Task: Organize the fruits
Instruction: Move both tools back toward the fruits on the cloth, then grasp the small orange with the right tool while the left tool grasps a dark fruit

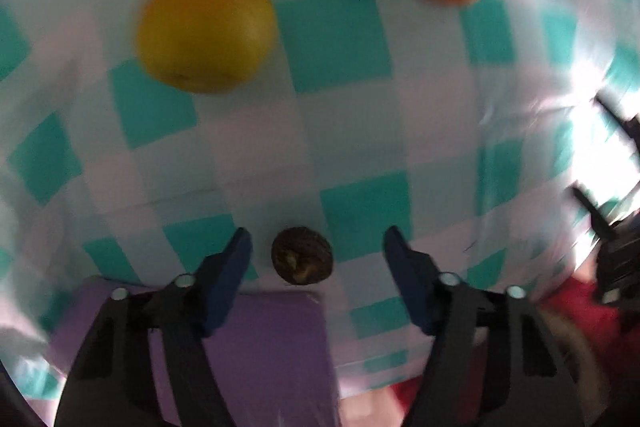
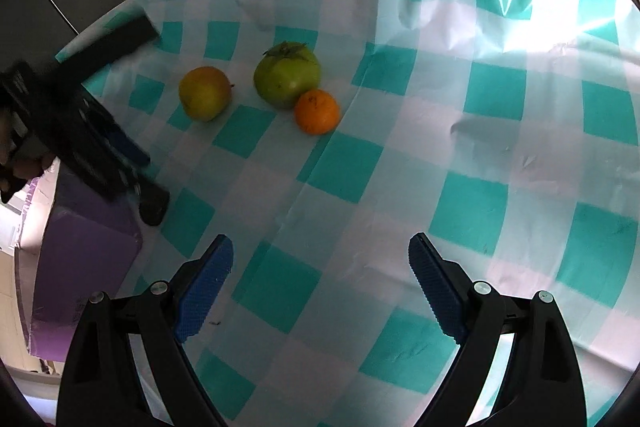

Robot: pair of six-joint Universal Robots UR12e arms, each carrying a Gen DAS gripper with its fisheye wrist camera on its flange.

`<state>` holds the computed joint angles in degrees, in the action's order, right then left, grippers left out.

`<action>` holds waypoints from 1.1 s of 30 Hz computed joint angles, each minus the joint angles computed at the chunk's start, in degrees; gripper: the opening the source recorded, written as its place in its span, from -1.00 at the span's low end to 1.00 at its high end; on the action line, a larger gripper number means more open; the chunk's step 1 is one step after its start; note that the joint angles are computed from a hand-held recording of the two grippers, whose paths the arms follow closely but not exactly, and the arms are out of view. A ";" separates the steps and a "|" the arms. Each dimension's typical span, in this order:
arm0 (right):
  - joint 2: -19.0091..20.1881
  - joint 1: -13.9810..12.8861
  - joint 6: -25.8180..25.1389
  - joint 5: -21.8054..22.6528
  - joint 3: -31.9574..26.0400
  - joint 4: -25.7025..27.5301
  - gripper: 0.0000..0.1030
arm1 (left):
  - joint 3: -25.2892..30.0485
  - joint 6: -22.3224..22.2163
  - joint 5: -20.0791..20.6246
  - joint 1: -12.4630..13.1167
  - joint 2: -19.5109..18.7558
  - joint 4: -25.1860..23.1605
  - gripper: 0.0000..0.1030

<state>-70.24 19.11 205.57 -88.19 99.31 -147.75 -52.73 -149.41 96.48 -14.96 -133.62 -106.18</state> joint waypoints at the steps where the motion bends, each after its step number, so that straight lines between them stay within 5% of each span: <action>1: 0.05 -0.19 -0.22 -0.31 -0.05 -0.17 0.69 | 0.38 1.08 0.78 -0.24 -0.50 -1.37 0.18; 6: 1.64 -1.34 0.21 -0.86 -1.43 -0.64 0.69 | 2.04 2.88 2.89 -0.51 -1.90 -3.69 0.12; 9: 3.68 -1.51 -1.96 -1.40 -3.76 -0.76 0.69 | 3.16 4.04 3.64 -0.22 -2.43 -3.57 -0.26; 21: 12.16 0.10 -11.35 -6.64 -15.56 5.75 0.65 | 2.78 3.98 2.13 1.46 -1.80 -3.90 -0.16; 27: 13.36 1.07 -13.16 -9.26 -16.89 8.61 -0.26 | -2.08 5.31 5.64 0.85 0.33 0.08 -0.23; 31: 12.36 1.22 -13.11 -9.22 -15.36 7.43 -0.28 | -2.41 5.06 5.59 0.86 0.77 1.82 -0.26; 33: 10.80 1.11 -11.57 -8.86 -13.38 5.31 -0.28 | -5.52 4.75 6.78 0.45 2.67 7.32 -0.26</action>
<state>-59.45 20.22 194.00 -97.06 85.93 -142.44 -58.25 -144.67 103.26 -14.51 -130.94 -98.86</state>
